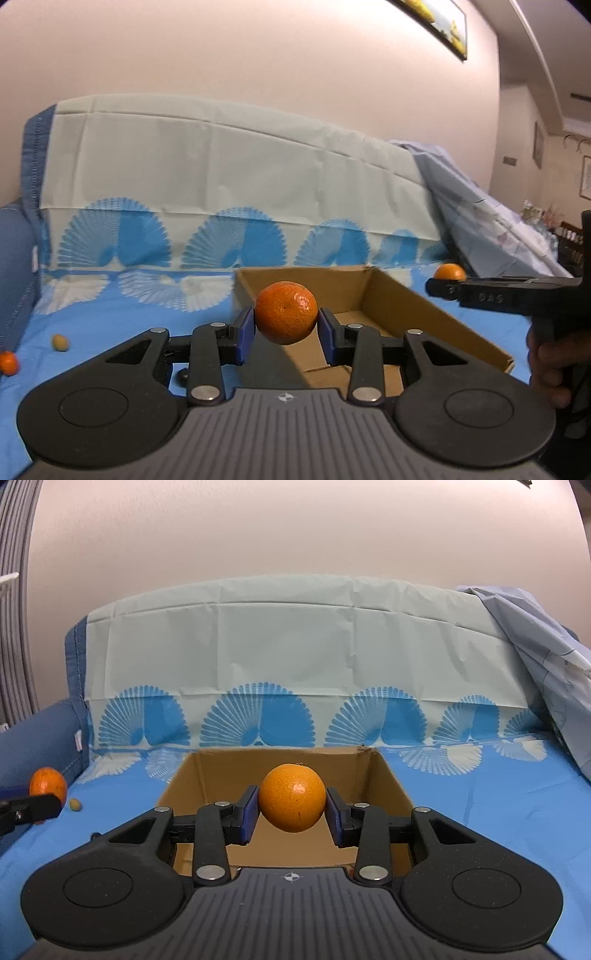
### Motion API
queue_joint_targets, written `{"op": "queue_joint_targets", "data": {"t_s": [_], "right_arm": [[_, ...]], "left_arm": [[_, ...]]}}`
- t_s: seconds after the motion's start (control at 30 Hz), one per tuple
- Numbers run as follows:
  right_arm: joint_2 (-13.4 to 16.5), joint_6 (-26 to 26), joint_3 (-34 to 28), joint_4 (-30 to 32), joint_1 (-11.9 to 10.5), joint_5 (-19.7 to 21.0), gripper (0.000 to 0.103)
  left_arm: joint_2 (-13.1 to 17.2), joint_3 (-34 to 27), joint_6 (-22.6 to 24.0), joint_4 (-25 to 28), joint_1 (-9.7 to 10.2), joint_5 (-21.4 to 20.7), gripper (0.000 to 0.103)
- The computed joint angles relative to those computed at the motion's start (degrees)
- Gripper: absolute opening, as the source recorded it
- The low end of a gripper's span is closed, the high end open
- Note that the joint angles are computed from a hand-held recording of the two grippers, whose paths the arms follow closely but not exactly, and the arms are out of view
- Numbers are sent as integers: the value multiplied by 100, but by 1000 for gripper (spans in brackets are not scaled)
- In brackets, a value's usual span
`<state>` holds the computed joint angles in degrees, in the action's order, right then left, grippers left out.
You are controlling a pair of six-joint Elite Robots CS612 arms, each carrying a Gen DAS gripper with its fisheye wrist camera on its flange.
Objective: Organize fruits
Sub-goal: 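Carry both held oranges over the cardboard box, then open the right tool to drop its orange while the left tool releases its orange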
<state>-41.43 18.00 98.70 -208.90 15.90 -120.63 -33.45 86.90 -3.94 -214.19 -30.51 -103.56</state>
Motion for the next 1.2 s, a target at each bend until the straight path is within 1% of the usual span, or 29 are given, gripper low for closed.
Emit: {"op": "queue_joint_targets", "data": {"t_s": [0.1, 0.23, 0.37, 0.47, 0.63, 0.97, 1.2], "right_arm": [[-17, -100, 43, 13, -1, -112, 40], [-57, -106, 136, 30, -23, -223, 40], [-93, -95, 201, 216, -59, -227, 40], [-100, -110, 205, 387, -75, -243, 40], [-92, -177, 187, 485, -84, -254, 40], [-90, -60, 160, 538, -109, -257, 40], [-102, 89, 164, 677, -125, -305, 40]], "left_arm": [[49, -83, -10, 179, -27, -131, 41], [129, -201, -177, 142, -46, -293, 41], [169, -284, -305, 213, -55, -431, 41], [185, -316, -288, 260, -66, -478, 41], [207, -355, -291, 272, -70, -563, 41], [187, -299, -51, 395, -94, -684, 41], [166, -189, 459, 458, -174, -779, 41]]}}
